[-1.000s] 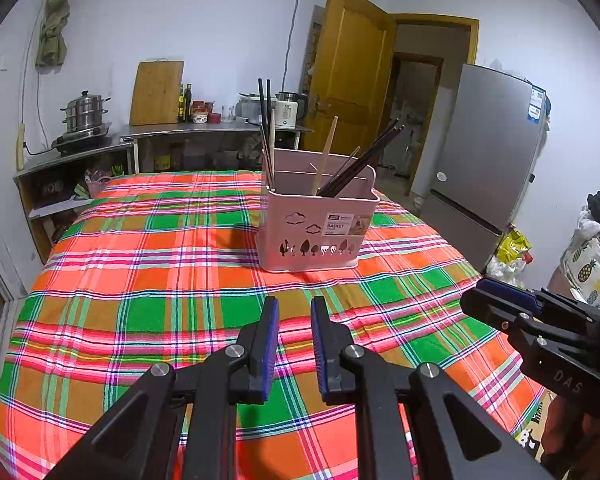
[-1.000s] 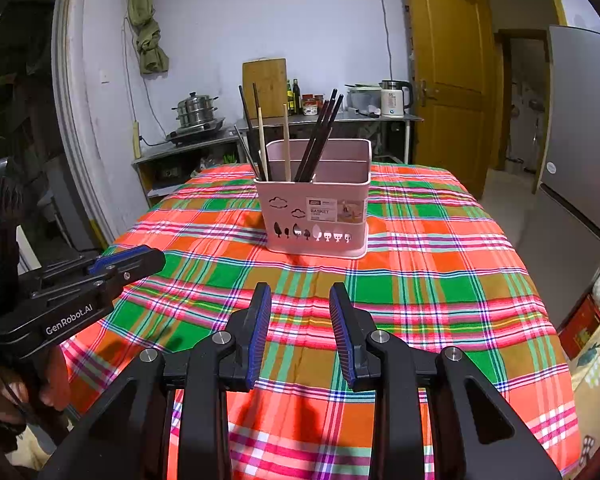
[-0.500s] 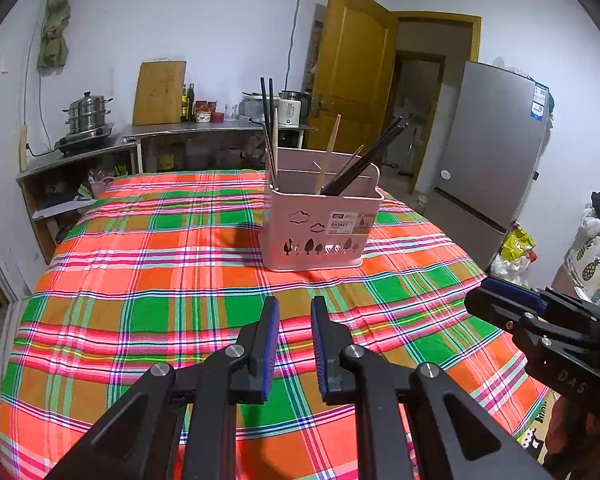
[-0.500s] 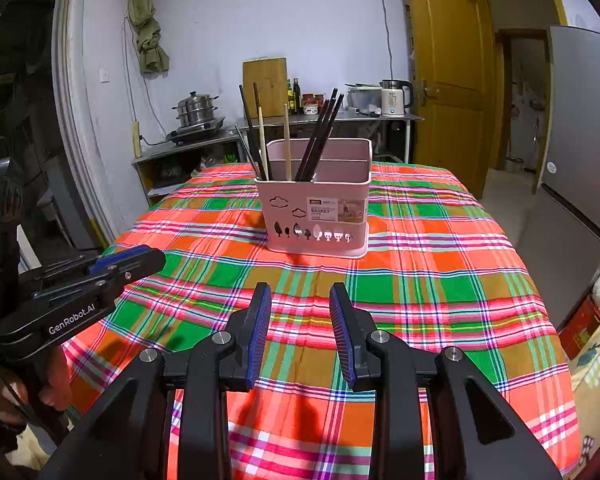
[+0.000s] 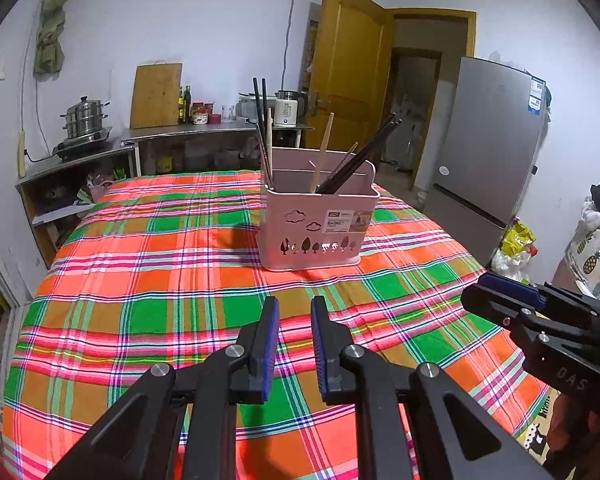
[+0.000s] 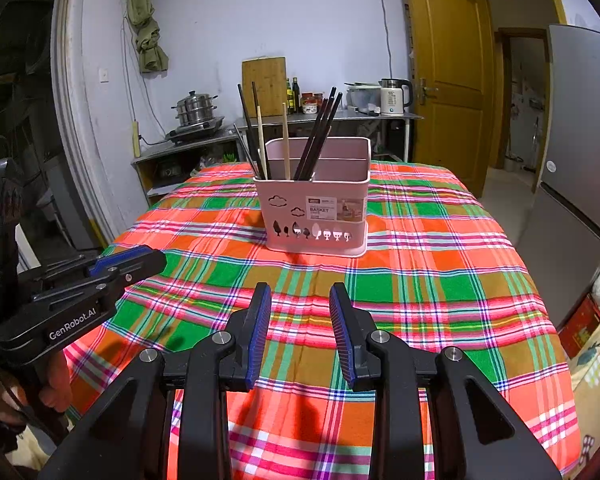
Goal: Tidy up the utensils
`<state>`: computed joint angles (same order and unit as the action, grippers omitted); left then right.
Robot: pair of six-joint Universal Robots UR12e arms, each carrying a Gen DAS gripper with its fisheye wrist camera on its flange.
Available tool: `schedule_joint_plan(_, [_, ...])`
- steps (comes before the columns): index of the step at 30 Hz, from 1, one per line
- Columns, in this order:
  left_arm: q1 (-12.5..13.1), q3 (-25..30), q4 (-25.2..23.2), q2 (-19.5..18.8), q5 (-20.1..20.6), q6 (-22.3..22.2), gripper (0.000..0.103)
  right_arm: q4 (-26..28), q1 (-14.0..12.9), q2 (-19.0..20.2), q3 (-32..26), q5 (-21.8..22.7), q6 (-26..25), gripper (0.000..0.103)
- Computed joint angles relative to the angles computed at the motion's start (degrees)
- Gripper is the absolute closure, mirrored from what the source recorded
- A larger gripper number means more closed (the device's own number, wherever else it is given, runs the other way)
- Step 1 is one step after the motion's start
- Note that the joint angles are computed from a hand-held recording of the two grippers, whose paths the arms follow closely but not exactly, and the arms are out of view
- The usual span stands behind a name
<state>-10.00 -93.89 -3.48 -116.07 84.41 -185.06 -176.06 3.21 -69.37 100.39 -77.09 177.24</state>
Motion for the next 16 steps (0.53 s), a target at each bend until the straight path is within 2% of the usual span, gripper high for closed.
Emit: schedule_joint_plan(16, [-0.1, -0.2, -0.4, 0.1, -0.4, 0.5, 0.088, 0.1, 0.1, 0.0, 0.2, -0.4, 0.2, 0.072])
